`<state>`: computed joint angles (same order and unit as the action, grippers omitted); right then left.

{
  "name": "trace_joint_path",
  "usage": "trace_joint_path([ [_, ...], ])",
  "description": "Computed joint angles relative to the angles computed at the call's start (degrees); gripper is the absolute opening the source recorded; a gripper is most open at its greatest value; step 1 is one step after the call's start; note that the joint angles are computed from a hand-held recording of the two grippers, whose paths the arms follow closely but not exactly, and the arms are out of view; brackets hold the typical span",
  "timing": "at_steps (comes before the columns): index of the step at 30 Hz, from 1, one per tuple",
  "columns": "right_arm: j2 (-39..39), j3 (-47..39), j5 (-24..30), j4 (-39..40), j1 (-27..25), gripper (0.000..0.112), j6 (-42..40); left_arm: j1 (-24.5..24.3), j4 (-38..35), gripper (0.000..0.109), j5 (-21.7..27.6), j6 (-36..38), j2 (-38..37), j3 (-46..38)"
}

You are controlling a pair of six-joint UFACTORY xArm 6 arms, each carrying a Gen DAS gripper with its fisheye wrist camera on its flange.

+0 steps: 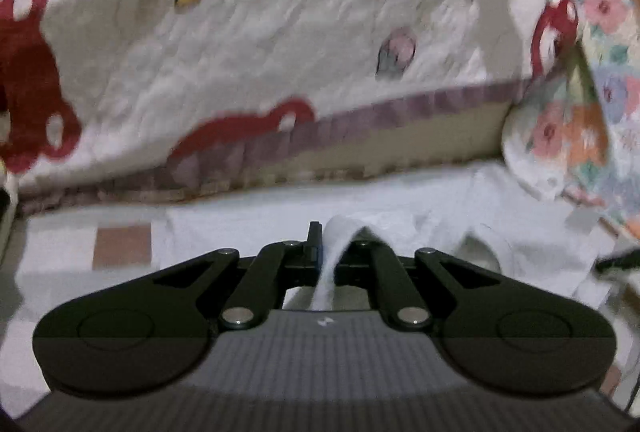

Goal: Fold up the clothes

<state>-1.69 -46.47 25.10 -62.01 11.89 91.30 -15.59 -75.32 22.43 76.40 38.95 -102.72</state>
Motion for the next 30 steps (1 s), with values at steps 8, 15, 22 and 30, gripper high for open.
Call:
trace_joint_path([
  [8, 1.0, -0.5, 1.7, -4.8, -0.7, 0.058, 3.0, 1.3, 2.8, 0.003, 1.9, -9.2, 4.8, -2.9],
  [15, 7.6, -6.5, -7.0, -9.5, -8.2, 0.005, 7.5, 0.9, -8.9, 0.004, 0.8, 1.2, 2.7, -1.3],
  [22, 3.0, -11.6, 29.0, -26.0, 6.0, 0.004, -8.1, -2.0, -16.8, 0.004, -2.4, 17.6, -5.6, 8.3],
  [30, 4.8, -3.7, 24.4, -2.4, -2.4, 0.021, -1.2, -2.5, 3.2, 0.004, 0.8, 0.2, -5.1, 11.5],
])
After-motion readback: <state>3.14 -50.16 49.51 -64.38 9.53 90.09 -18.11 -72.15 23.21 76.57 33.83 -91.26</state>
